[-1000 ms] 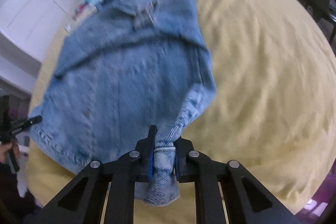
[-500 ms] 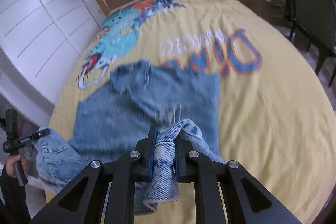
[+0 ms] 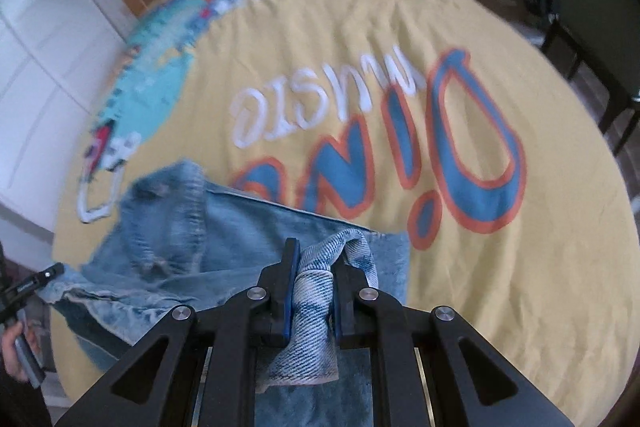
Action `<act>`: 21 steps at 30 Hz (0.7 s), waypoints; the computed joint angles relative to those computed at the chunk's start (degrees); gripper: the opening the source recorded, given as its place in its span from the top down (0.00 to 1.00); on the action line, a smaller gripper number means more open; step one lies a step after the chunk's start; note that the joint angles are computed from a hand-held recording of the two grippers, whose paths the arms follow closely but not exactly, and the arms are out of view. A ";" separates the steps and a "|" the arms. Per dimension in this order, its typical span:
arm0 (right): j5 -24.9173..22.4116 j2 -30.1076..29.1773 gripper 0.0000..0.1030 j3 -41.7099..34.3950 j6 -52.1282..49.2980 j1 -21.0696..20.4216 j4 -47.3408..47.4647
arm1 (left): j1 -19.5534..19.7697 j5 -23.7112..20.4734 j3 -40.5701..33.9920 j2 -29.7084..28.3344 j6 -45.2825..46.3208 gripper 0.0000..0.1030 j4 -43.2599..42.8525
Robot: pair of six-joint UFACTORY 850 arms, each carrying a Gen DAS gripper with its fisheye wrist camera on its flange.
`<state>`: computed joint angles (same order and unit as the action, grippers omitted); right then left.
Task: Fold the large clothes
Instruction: 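Grasp the hem with both tools and fold it up toward the collar, then open both tools and release the folded hem onto the jacket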
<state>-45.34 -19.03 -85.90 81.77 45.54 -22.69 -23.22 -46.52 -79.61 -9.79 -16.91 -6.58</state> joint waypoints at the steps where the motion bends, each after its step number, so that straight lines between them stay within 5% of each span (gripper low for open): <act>1: -0.35 -0.68 0.87 -0.22 -0.87 -0.18 0.79 | -0.11 -0.02 0.23 -0.28 -0.55 0.82 0.80; 9: -2.78 -3.64 0.77 -2.16 -3.52 -0.46 3.38 | -0.86 -1.67 -0.34 -1.27 -5.38 0.67 3.84; 11: -2.54 -3.18 0.69 -2.25 -2.81 -0.20 2.77 | -0.55 -0.59 -0.45 -0.69 -4.18 0.46 1.16; 13: -1.49 -2.69 0.28 -2.37 -1.28 0.33 1.69 | -0.96 0.71 -0.89 -0.01 -4.57 0.17 1.49; 14: -2.60 -2.97 0.18 -3.31 -0.16 0.80 0.14 | -1.27 1.50 -1.18 0.45 -4.97 0.15 2.27; 18: -5.89 -3.32 0.11 -6.37 1.27 2.44 -4.99 | -1.52 1.64 -2.82 1.11 -4.27 0.02 0.73; 21: -7.36 -4.35 0.09 -8.88 -1.29 3.35 -4.65 | -3.24 1.57 -3.52 1.65 -5.69 0.01 4.86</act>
<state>-52.70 -23.39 -94.78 80.48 48.89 -27.34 -26.47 -44.94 -83.13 -8.14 -22.60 -1.73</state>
